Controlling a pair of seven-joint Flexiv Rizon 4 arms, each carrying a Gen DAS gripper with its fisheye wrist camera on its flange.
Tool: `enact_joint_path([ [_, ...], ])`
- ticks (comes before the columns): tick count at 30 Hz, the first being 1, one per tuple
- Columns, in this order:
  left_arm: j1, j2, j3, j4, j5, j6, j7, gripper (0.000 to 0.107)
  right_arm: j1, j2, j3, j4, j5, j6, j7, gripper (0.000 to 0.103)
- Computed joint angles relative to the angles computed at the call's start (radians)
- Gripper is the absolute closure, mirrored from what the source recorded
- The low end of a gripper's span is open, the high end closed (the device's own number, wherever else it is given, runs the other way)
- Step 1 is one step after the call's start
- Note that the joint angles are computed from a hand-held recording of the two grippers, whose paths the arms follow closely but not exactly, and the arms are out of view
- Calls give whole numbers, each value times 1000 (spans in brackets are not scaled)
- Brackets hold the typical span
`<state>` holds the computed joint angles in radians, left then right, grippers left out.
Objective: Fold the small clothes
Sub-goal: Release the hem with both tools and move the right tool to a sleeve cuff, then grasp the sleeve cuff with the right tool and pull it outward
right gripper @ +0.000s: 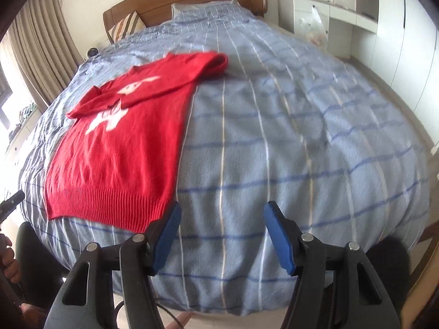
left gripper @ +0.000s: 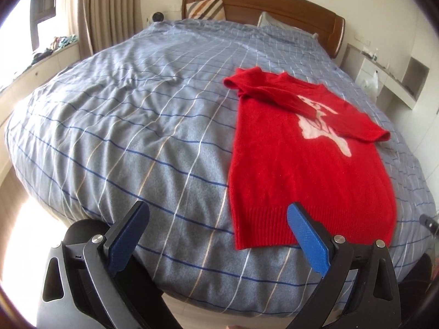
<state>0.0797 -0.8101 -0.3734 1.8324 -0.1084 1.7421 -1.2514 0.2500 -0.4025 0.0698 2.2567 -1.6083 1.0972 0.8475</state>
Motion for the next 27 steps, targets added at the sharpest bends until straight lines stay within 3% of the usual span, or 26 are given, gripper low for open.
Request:
enact_joint_path([
  [3,89,-26,-102,11,7,7,-6,6,2,24,-17,-71,113,-36,-293,35],
  [6,138,-45,-155,14,-7,-7,-40,6,12,-52,-58,-229,126,-7,-527,32],
  [9,146,-44,-156,15,-19,-22,-62,6,2,-223,-84,-450,188,133,-748,32],
  [11,141,-38,-143,18,-17,-17,-68,6,-10,-360,-58,-601,347,202,-938,33],
  [13,126,-30,-117,19,-18,-10,-76,6,-35,-495,33,-756,505,151,-1136,33],
  [15,116,-24,-94,18,-20,-12,-83,6,-14,-595,50,-875,652,112,-1278,34],
  [16,111,-23,-83,16,-23,-16,-86,6,29,-625,10,-918,782,98,-1362,38],
  [17,103,-21,-67,13,-27,-20,-90,6,83,-638,-63,-928,903,122,-1414,54],
  [18,92,-18,-50,11,-33,-26,-94,6,140,-631,-145,-906,1020,166,-1441,81],
  [19,85,-17,-37,9,-38,-30,-97,6,186,-612,-226,-852,1091,246,-1418,95],
  [22,75,-18,-14,7,-49,-39,-100,6,341,-521,-460,-628,1333,473,-1366,97],
  [25,67,-17,-6,4,-58,-49,-100,6,529,-428,-692,-384,1632,605,-1446,97],
  [27,62,-14,-8,7,-61,-45,-101,6,615,-366,-811,-221,1728,664,-1440,97],
])
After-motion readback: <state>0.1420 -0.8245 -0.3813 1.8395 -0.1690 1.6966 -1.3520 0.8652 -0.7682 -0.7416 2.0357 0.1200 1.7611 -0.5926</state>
